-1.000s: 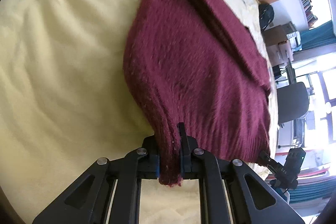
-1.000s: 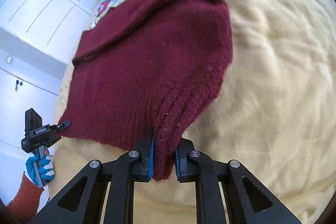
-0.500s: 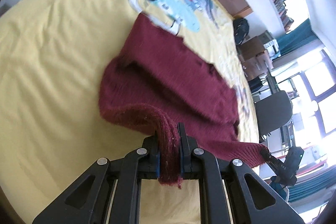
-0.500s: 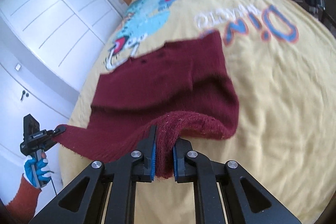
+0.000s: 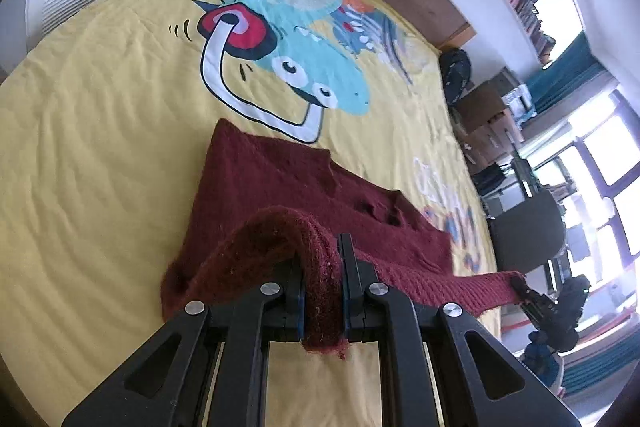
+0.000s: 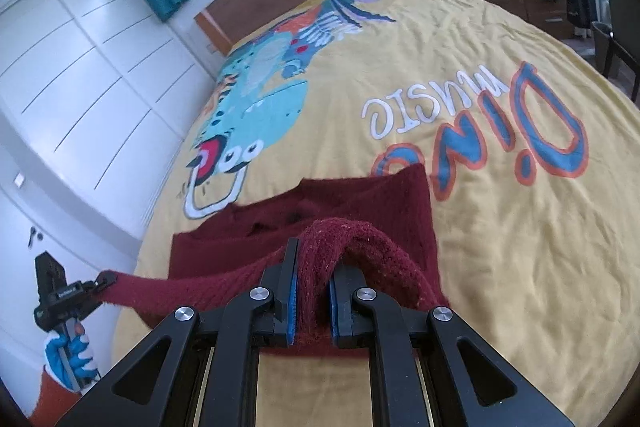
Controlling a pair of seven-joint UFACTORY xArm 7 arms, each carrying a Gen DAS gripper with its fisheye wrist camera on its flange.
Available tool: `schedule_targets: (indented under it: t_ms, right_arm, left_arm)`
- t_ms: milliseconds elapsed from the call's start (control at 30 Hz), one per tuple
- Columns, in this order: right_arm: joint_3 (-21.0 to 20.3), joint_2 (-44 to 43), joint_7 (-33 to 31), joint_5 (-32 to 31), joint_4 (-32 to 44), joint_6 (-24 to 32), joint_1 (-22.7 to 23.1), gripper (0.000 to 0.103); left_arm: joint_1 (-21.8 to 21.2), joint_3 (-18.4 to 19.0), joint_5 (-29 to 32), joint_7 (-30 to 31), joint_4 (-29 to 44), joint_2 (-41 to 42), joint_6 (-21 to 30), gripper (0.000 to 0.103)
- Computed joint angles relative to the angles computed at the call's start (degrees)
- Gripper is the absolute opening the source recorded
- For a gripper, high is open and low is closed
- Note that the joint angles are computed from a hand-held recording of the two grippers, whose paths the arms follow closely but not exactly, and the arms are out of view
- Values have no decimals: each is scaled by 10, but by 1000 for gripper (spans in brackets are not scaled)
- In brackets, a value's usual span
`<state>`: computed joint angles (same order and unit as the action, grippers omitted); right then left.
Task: Fold small clothes
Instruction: 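Lift the hem with both grippers and fold it over toward the collar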
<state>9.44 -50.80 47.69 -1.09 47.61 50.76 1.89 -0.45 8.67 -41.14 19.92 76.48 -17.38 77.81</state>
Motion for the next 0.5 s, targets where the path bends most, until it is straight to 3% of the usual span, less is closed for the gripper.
schedule_targets:
  t_ms: [367, 433, 500]
  right_arm:
    - [-30, 139, 12, -6, -9, -53, -27, 15]
    - [-32, 164, 17, -9, -8, -59, -29, 18]
    - [-31, 182, 25, -17, -6, -60, -34, 33]
  left_arm:
    - [-2, -63, 75, -39, 35, 142, -82, 12]
    - [2, -68, 78, -43, 45, 161, -78, 18]
    - [6, -73, 70, -46, 53, 177, -74, 33]
